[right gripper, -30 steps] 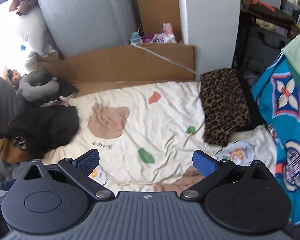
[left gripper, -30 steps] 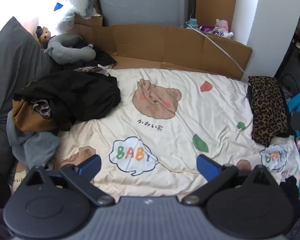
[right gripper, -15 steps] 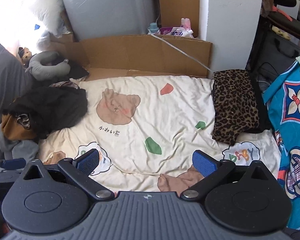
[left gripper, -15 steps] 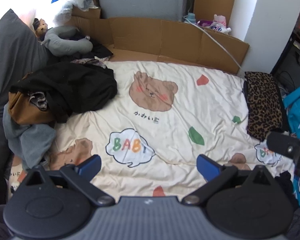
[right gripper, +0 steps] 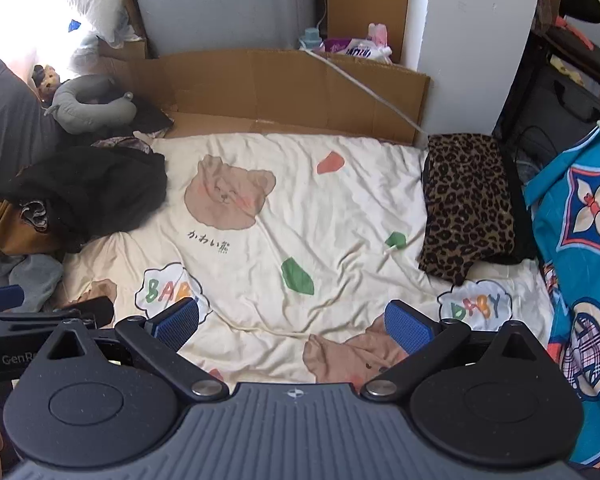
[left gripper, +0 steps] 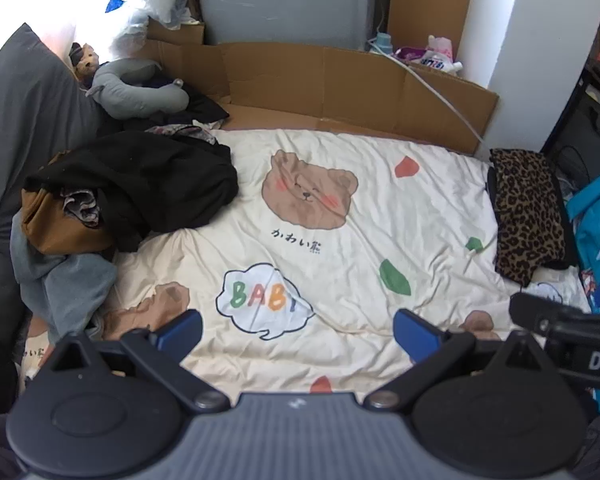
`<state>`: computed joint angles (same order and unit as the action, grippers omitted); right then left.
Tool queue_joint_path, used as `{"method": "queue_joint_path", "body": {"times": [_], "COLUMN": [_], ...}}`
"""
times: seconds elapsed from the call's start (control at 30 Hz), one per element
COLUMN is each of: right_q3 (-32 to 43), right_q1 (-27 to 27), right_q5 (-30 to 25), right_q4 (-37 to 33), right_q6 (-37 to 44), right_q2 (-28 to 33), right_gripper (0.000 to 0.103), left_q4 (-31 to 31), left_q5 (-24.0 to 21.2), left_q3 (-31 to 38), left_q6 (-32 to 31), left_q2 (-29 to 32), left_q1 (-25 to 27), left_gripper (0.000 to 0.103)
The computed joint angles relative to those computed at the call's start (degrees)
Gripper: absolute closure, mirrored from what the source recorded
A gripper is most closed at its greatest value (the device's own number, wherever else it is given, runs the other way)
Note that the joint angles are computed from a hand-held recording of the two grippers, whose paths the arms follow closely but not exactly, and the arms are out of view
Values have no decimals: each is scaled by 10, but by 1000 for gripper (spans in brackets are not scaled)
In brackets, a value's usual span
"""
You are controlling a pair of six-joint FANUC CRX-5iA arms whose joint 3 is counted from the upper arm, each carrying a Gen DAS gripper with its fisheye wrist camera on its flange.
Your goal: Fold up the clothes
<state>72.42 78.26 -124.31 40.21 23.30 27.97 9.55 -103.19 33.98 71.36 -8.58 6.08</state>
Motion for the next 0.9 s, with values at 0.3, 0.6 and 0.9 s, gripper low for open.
{"method": "queue_joint_path", "body": {"times": [0.3, 0.6, 0.9], "right_q3": [-19, -10, -1], "right_q1": [-5, -8, -7], "right_q5": [6, 6, 5], "right_q4": [-12, -12, -13], "right_q6": [-7, 0, 8], "right_q2": [-7, -1, 3], "right_gripper": [1, 1, 1], "left_q4": [-4, 6, 9], "left_q5": [-6, -19, -27], "left_q3": [4, 7, 12], "left_q6": [6, 8, 13], "left_q2": [3, 8, 14], "left_q1": [1, 13, 17], "left_gripper": [1, 2, 2]}}
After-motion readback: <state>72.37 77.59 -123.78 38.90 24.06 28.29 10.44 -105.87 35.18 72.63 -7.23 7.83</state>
